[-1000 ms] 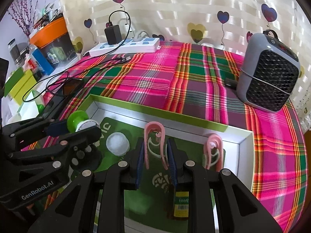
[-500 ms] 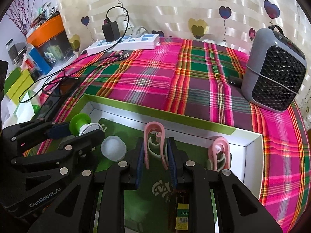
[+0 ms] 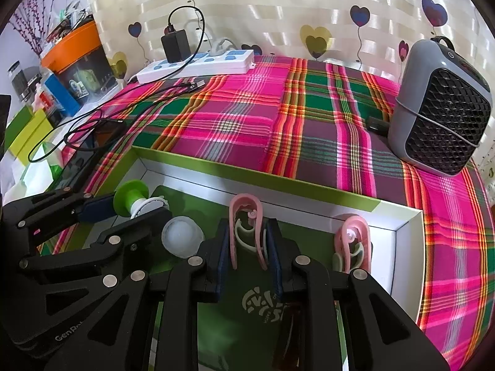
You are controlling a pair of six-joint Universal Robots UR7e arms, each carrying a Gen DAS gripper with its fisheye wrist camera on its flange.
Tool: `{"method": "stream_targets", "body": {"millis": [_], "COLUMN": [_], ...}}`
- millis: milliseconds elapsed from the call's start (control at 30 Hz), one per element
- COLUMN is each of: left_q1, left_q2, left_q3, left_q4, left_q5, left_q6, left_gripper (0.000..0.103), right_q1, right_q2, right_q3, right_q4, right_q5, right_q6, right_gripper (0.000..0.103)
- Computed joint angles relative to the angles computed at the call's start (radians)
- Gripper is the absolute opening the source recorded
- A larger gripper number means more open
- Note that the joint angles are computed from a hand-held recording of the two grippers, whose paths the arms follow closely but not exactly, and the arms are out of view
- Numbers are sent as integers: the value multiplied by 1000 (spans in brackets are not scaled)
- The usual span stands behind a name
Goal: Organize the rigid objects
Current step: 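Lower and release the spool with the left tool while the right tool releases the pink clip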
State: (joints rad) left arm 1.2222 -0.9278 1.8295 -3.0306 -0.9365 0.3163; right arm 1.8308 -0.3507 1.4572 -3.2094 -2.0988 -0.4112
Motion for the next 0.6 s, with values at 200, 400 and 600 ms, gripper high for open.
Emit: {"method": "stream_targets", "body": {"millis": [200, 400, 600], "left_q1": [-1, -3, -6], "left_q2": [4, 8, 13], "left_q3": [1, 1, 0], "left_q4": [-3, -8, -11], "left_q5": [6, 12, 28], "left_q6": [4, 7, 17], "left_gripper": [32, 32, 32], "right_q1": [0, 0, 3], "right_q2": [0, 0, 3], "right_q3": [-1, -1, -6], "right_q4": [0, 0, 3], "right_q5": [-4, -6, -16], "right_q6": [8, 9, 6], "right_gripper": [24, 24, 24]}}
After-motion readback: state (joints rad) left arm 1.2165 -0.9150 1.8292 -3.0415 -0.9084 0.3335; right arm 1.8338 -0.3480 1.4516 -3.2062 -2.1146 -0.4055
